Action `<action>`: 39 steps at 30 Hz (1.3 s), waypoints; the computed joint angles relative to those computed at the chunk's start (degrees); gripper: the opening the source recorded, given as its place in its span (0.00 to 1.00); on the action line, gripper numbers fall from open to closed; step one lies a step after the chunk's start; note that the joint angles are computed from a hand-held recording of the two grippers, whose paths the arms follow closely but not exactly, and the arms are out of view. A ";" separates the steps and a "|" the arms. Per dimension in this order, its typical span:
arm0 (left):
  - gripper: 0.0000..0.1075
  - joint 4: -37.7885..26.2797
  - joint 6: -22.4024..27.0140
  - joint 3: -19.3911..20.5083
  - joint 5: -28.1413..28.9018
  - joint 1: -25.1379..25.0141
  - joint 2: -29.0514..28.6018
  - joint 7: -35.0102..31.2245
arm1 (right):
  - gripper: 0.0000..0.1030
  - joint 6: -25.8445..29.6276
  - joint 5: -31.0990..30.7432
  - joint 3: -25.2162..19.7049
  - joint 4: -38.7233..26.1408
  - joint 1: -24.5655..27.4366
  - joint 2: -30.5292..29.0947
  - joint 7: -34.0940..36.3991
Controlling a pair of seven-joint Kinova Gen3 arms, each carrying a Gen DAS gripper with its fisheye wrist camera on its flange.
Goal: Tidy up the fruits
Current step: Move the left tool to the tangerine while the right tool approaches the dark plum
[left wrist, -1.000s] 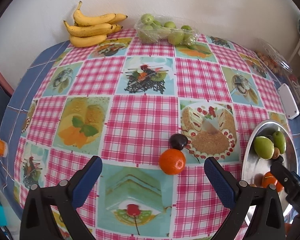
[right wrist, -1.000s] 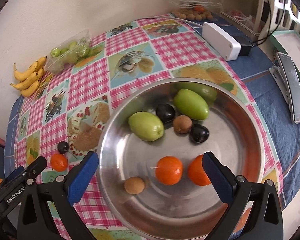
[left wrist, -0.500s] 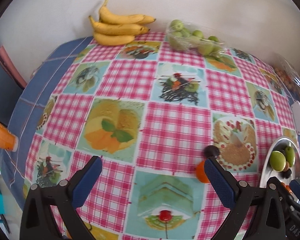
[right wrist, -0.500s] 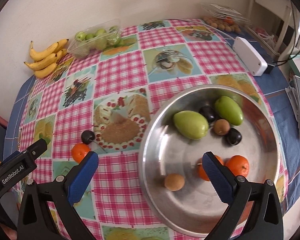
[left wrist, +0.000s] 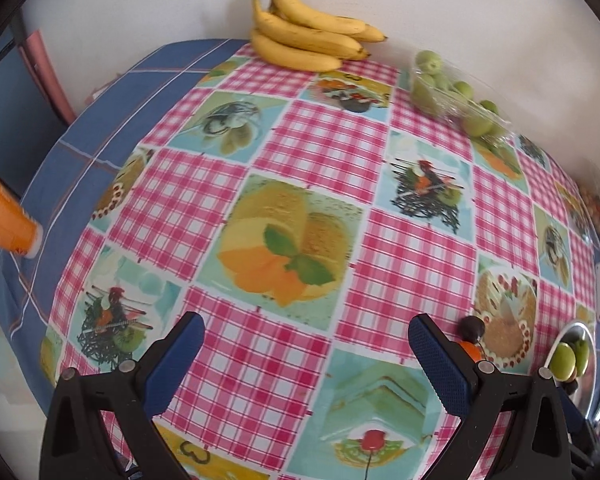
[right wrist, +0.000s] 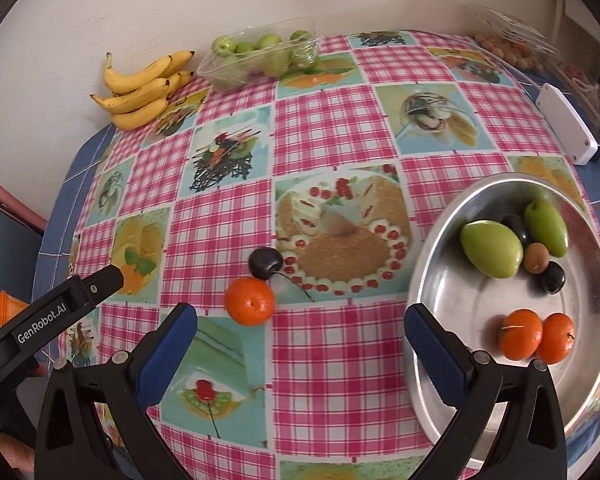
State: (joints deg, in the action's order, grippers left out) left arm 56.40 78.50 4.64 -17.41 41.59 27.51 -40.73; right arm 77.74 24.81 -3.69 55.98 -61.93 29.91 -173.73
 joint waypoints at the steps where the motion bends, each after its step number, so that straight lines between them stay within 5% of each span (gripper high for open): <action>1: 0.96 0.15 -0.09 -0.06 0.22 -0.25 -0.06 0.15 | 1.00 -0.08 0.02 -0.02 -0.49 0.03 0.36 0.20; 19: 0.96 -1.18 -0.82 1.00 4.25 -1.41 1.30 -2.72 | 1.00 4.38 -1.09 1.46 -4.37 -0.13 2.64 3.74; 39: 0.96 -5.06 -1.91 0.94 5.78 1.35 4.44 -6.95 | 1.00 0.14 -2.16 -1.59 6.58 3.32 -3.81 -2.83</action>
State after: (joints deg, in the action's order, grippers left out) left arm 51.33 76.59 5.58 -11.64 42.93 31.95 -47.68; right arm 77.88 22.65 -5.28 62.56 -58.61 26.11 -176.56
